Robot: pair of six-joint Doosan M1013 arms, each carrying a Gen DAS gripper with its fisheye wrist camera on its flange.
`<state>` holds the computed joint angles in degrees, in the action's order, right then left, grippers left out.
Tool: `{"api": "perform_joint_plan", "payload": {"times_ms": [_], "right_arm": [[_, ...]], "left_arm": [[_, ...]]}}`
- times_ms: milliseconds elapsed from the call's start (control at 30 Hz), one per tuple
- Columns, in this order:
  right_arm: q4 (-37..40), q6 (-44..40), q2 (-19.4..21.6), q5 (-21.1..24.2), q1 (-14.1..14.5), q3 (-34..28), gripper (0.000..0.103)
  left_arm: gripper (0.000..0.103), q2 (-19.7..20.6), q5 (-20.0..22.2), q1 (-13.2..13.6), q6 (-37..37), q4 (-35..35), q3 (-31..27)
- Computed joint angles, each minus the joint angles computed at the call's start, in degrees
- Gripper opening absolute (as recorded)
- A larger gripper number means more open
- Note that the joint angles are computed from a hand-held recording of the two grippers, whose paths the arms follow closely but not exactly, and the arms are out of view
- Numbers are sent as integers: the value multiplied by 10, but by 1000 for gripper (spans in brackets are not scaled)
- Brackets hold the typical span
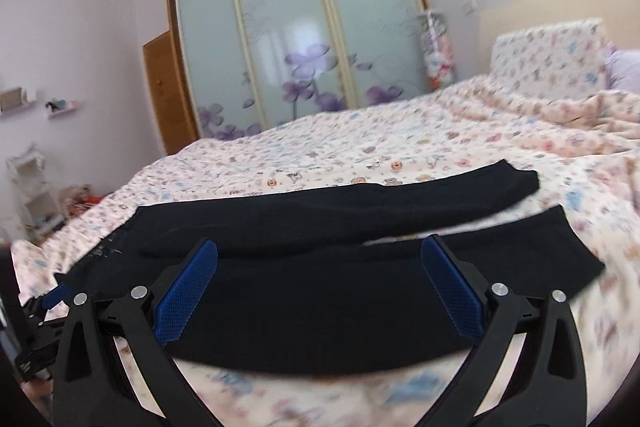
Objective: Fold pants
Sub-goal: 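Move the right gripper to the trouser leg hem and close on it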
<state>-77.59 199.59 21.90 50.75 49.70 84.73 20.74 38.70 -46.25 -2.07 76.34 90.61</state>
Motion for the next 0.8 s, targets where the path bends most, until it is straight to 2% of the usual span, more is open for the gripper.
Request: {"api": "perform_joint_plan", "payload": {"times_ms": [67, 133, 167, 233, 333, 400, 533, 633, 700, 800], "right_arm": [[39, -11, -24, -59, -33, 17, 102], [83, -27, -39, -99, -64, 25, 102], [107, -36, -45, -115, -81, 29, 102], [156, -48, -57, -138, -117, 38, 102], [223, -67, -60, -143, -164, 38, 102], [231, -63, -57, -141, -191, 39, 102], [320, -111, -43, -172, -244, 31, 102], [346, -126, -27, -174, -269, 20, 93], [343, -136, -14, -150, -276, 7, 85], [345, -161, 7, -116, -285, -15, 78]], "left_arm": [[101, 4, 9, 1, -38, 43, -2], [101, 9, 10, 2, -81, 80, 2], [101, 10, 5, 3, -91, 85, 5], [101, 15, -8, 6, -63, 60, 0], [101, 16, -25, 8, -35, 43, -2], [101, 15, -54, 12, -26, 39, 1], [101, 21, -109, 20, 67, -31, -8], [101, 22, -146, 25, 94, -45, -7], [101, 20, -176, 29, 85, -33, -2], [101, 23, -196, 33, 105, -55, -4]]}}
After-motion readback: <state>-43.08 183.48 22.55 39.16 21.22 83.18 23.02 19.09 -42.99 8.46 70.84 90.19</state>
